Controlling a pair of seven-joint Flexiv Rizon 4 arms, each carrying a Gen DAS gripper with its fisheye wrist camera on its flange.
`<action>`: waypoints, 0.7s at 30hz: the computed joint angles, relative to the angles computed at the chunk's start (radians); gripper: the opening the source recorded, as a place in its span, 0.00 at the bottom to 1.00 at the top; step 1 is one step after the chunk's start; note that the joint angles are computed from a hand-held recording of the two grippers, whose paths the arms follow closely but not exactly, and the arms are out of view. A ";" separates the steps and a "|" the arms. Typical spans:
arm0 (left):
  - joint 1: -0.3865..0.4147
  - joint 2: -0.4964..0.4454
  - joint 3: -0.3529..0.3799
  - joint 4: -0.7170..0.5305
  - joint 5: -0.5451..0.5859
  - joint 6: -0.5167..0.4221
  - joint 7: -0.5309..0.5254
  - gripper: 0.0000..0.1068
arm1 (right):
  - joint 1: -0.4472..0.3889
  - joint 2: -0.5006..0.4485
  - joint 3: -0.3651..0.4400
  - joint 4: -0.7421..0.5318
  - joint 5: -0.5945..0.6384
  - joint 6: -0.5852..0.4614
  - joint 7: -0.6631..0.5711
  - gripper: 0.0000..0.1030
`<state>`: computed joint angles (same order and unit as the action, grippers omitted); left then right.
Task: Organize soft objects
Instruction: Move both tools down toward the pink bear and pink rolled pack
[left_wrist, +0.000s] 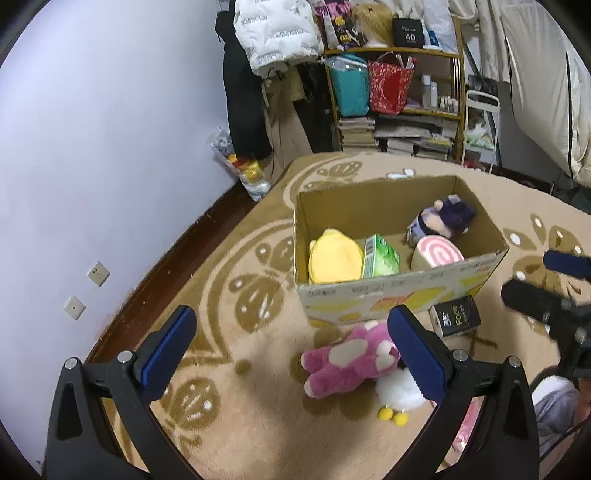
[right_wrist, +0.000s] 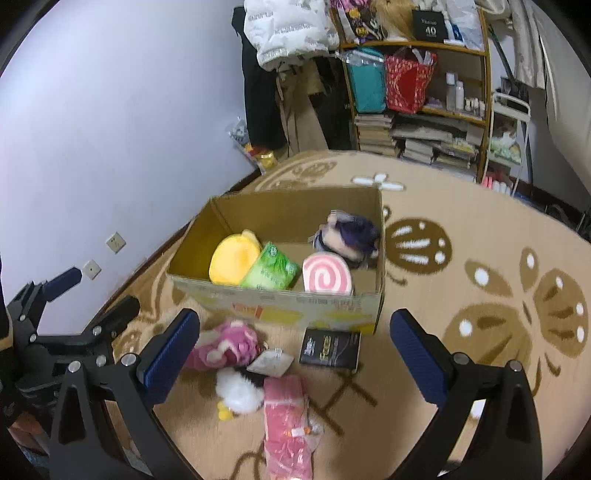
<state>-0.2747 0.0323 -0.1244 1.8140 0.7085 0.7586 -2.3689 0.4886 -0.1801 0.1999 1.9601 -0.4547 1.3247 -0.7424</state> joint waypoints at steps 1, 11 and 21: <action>0.002 -0.001 0.005 0.009 -0.020 0.013 0.010 0.96 | 0.000 -0.001 0.006 0.002 0.006 -0.010 -0.009 1.00; 0.011 -0.052 0.031 0.053 -0.212 0.071 0.115 0.96 | 0.012 -0.030 0.050 -0.001 0.114 -0.100 -0.084 1.00; -0.004 -0.097 0.047 0.046 -0.283 0.043 0.164 0.96 | 0.005 -0.054 0.077 -0.031 0.264 -0.173 -0.159 0.96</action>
